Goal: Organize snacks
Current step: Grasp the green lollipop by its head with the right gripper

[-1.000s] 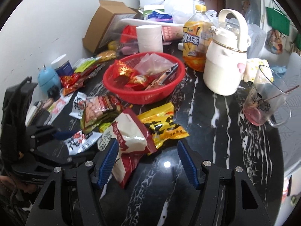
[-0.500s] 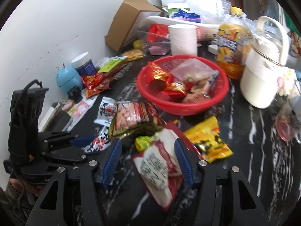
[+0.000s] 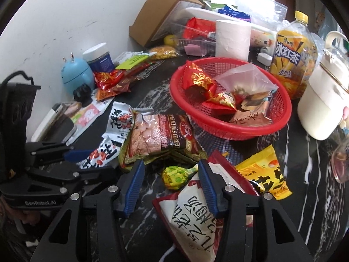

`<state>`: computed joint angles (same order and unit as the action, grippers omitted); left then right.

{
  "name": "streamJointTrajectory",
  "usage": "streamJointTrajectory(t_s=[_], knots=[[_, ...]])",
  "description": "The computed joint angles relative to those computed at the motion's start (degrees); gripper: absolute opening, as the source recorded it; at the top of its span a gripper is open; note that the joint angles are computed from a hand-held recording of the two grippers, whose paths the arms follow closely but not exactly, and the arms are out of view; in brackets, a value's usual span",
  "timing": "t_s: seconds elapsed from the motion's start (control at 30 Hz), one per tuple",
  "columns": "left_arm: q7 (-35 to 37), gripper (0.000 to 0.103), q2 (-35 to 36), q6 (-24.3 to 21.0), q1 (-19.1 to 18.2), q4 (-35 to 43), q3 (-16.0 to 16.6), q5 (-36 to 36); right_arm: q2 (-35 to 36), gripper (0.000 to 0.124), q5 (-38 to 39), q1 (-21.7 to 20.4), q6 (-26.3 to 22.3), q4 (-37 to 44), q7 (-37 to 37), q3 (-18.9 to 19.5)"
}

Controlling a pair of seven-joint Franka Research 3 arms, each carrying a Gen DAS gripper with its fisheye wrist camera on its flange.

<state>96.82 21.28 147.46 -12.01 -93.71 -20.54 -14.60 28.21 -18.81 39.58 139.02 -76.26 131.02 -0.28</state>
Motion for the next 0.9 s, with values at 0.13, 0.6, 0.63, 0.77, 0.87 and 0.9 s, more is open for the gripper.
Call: streamJointTrajectory(t_s=[0.13,0.6,0.63,0.77,0.87,0.9], knots=[[0.2,0.042,0.47,-0.49,-0.17,0.45,-0.12,0.23,1.49,0.05,-0.05,0.41,-2.48,2.26,-0.6,-0.15],[-2.24,0.042,0.39,-0.42,-1.67,0.54,1.03,4.32,5.07,0.027,-8.08,4.78,-13.4,7.96,0.27,-2.94],[-2.19,0.042,0.36,-0.39,-1.59,0.44,0.96,4.43,3.4,0.027,-7.81,4.21,-11.02,5.18,1.0,-2.43],[-1.92,0.042,0.14,-0.69,-1.64,0.25,0.66,4.95,-2.1,0.027,-7.14,2.31,-2.42,-3.98,1.99,-0.43],[-1.05,0.042,0.04,-1.43,-1.75,0.29,0.27,4.85,-5.27,0.027,-4.2,0.28,3.27,-9.21,0.28,1.79],[-0.82,0.042,0.01,-1.65,-1.81,0.34,0.19,4.79,-5.67,0.027,-3.45,0.02,3.84,-9.81,-0.33,2.2]])
